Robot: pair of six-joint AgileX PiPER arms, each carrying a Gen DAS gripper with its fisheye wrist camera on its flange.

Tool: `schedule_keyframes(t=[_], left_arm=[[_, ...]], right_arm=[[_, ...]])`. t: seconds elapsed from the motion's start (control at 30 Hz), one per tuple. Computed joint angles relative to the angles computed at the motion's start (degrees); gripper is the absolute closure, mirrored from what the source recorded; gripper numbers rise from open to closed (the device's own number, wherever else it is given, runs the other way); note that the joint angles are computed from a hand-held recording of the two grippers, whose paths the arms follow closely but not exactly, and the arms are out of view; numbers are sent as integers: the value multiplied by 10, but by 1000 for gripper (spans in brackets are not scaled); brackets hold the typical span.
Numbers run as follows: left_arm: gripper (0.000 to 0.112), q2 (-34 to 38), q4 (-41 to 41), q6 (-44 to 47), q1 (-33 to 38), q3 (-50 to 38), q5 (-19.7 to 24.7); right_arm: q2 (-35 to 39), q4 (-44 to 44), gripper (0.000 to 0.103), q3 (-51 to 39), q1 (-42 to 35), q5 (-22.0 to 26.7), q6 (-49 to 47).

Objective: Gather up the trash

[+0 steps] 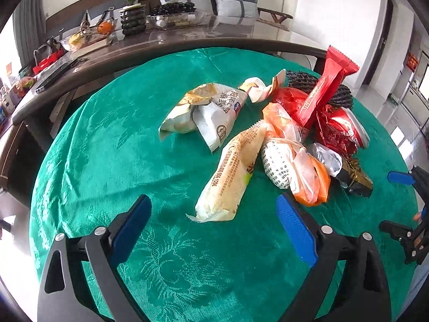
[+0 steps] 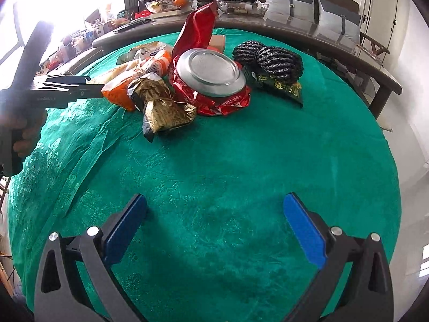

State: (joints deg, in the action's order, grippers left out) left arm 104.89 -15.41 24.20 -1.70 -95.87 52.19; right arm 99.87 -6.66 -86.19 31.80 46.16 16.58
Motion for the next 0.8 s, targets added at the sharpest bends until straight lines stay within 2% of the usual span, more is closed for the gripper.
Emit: schedule_keyframes(t=[0.1,0.2,0.3,0.37,0.4,0.43,0.47,0.6,0.8], left_arm=[[30,19,16,20,-6,-23,13],[39,28,12,31,-7,-33,18],[53,35,4,35,-5,-44,27],[70,36,7,35,-8,-49,32],[75,38,11,31,-10,-55,36],[81,38,18,25,-12,-57,38],[86,36,21,20,-12,-57,41],[91,17,21,-4,-7,-42,57],[91,-92,33,-67,-6,87,42]], right_arm=[[6,132,5,-21,-29,-22,-110],[58,185,6,-115,-39,21,-154],[121,175,18,-215,-34,70,-163],[155,177,31,-264,-33,96,-169],[165,170,32,-281,-27,104,-163],[172,159,38,-292,-23,109,-157],[173,156,57,-293,-21,109,-154],[149,166,63,-258,-21,95,-136],[27,134,63,-106,-14,47,-79]])
